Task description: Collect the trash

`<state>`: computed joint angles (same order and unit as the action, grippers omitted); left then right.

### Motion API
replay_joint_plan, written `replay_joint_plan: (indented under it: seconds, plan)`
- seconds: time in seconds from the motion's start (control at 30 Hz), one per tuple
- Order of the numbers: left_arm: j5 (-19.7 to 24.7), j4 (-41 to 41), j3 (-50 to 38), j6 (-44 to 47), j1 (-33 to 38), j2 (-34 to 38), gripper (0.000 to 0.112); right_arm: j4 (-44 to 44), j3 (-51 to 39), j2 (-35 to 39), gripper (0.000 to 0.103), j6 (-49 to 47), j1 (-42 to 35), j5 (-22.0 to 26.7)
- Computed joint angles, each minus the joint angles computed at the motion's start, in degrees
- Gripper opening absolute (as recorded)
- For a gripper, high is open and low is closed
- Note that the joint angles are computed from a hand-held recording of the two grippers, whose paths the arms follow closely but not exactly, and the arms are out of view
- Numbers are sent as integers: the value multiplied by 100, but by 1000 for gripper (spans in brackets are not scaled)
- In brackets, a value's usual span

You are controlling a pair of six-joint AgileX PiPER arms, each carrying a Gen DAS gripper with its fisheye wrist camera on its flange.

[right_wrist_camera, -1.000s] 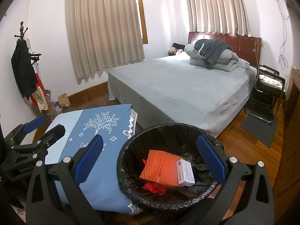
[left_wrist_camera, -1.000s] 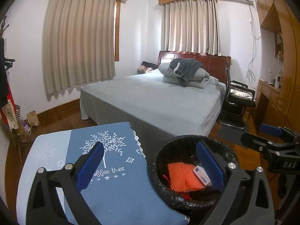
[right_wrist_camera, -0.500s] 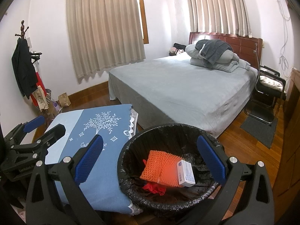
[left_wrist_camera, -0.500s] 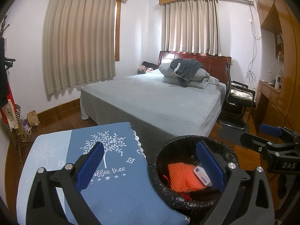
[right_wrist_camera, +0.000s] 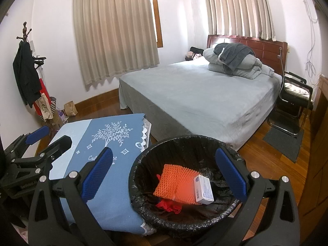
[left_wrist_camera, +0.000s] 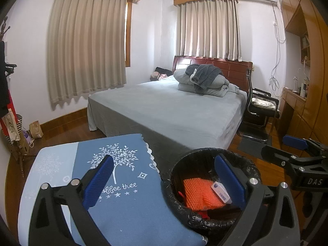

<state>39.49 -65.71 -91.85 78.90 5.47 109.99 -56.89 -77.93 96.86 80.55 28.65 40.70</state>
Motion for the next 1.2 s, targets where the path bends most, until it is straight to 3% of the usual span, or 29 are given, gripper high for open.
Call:
replay_joint_plan:
  seconds: [1.2]
  plan:
    - [9, 37, -41, -43, 0, 15, 97, 49, -57, 21, 98, -37, 17, 28]
